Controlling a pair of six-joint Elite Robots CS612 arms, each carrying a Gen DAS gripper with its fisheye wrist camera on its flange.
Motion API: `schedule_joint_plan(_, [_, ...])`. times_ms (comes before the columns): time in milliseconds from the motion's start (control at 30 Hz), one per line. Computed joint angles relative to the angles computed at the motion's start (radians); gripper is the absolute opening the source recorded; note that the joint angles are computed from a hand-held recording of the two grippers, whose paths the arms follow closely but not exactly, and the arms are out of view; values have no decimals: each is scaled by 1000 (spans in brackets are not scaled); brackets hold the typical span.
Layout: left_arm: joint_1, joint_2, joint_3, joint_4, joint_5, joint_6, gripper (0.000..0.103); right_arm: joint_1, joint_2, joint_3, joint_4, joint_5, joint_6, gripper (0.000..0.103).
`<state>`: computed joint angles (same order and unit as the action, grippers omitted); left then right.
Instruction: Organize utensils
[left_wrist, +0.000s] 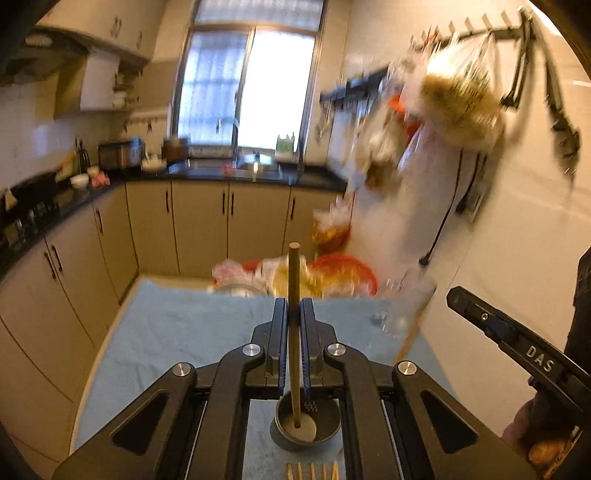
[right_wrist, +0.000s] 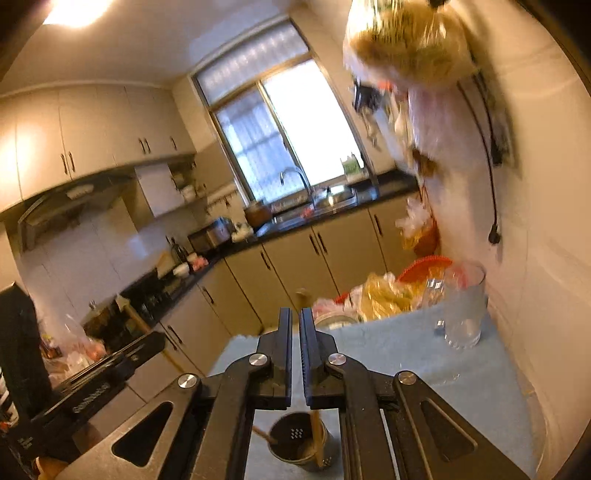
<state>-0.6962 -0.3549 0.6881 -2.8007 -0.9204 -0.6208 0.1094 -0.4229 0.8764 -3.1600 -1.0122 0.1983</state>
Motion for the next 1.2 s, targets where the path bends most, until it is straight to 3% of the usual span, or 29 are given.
schedule_joint_plan(100, [17, 39, -60, 91, -59, -48, 6, 5, 32, -44, 82, -7, -33, 5])
schedule_joint_plan(300, [29, 72, -98, 145, -89, -66, 6, 2, 83, -118, 218, 0, -85, 5])
schedule_joint_plan(433, [34, 79, -104, 168, -124, -87, 6, -5, 135, -201, 395, -44, -95, 27])
schedule_joint_plan(467, [36, 76, -95, 160, -139, -97, 8, -10, 149, -221, 435, -47, -88, 27])
schedule_joint_plan(600, [37, 53, -41, 116, -158, -115, 26, -20, 178, -251, 529, -57, -74, 27])
schedule_joint_plan(667, [35, 29, 9, 71, -159, -119, 31, -22, 178, -242, 542, -64, -87, 27])
schedule_joint_plan(833, [19, -42, 144, -42, -133, -131, 40, -28, 148, -184, 539, -62, -108, 33])
schedule_joint_plan(1000, [-11, -121, 312, -154, -69, -148, 51, -39, 70, -49, 489, -69, -182, 45])
schedule_joint_plan(1133, [-33, -158, 408, -173, -28, -167, 54, -45, -4, 77, 446, -143, -284, 51])
schedule_joint_plan(1200, [-39, -165, 441, -159, -42, -191, 54, -49, -43, 139, 433, -218, -355, 53])
